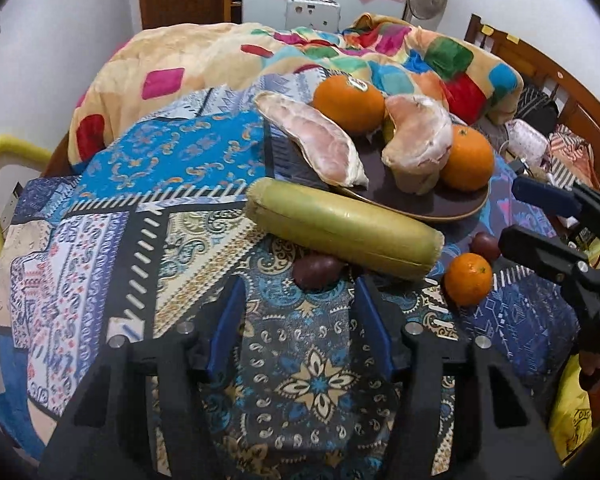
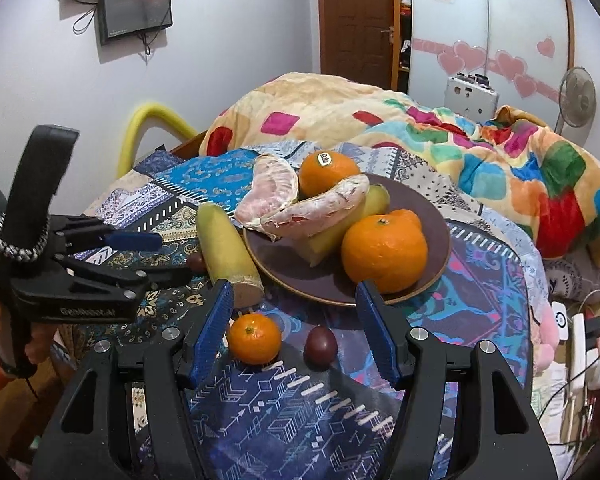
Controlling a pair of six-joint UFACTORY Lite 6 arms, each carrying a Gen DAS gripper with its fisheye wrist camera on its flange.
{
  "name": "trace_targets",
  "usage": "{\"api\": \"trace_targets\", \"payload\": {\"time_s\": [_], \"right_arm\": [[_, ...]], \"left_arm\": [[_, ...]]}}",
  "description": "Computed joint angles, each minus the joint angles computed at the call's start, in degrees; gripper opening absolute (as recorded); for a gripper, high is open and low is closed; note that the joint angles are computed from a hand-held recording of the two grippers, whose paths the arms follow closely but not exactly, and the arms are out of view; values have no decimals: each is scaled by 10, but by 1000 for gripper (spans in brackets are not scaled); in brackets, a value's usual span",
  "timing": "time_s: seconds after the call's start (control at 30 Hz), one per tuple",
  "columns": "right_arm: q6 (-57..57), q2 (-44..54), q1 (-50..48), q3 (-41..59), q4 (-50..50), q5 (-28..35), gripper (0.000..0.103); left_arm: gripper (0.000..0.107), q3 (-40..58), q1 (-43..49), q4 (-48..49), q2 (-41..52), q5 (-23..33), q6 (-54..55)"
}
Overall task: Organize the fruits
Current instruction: 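Move left gripper to the dark red fruit while right gripper approaches a sugarcane stick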
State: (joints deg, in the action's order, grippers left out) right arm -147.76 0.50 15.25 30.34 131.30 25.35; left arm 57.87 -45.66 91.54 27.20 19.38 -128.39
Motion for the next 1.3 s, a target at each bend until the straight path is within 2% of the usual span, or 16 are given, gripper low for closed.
{"api": "trace_targets", "payload": {"time_s": [0.17,0.33,0.5,0.6,0.67,0.73,0.8,0.87,1.13,1.23,1.3], "right_arm": [[-16,16,11,9,16,1,60],[3,42,24,28,-1,6,60],[23,75,52,51,-14,2,58],[19,88,68,62,-8,-7,49],[40,99,75,72,-30,-13,39],[46,107,85,81,-34,-25,37],[9,108,96,82,9,-37,37],[-9,108,102,83,33,-46,32],[-73,50,149,37,109,-79,26],[-117,8,177,4,155,-99,15],[-68,-8,182,-1,109,-110,15]], "left_arm": [[38,33,1,-4,32,-2,25],[22,15,-2,90,27,2,-55],[19,-10,-12,130,13,12,-96],[18,-47,-19,147,-16,26,-128],[18,-83,-23,176,-43,34,-166],[18,-121,-22,200,-73,38,-202],[18,-151,-19,208,-97,42,-215],[18,-169,-17,212,-112,44,-223],[18,-234,-31,212,-170,62,-250],[18,-252,-48,192,-193,75,-243],[18,-263,-54,181,-210,80,-233]]}}
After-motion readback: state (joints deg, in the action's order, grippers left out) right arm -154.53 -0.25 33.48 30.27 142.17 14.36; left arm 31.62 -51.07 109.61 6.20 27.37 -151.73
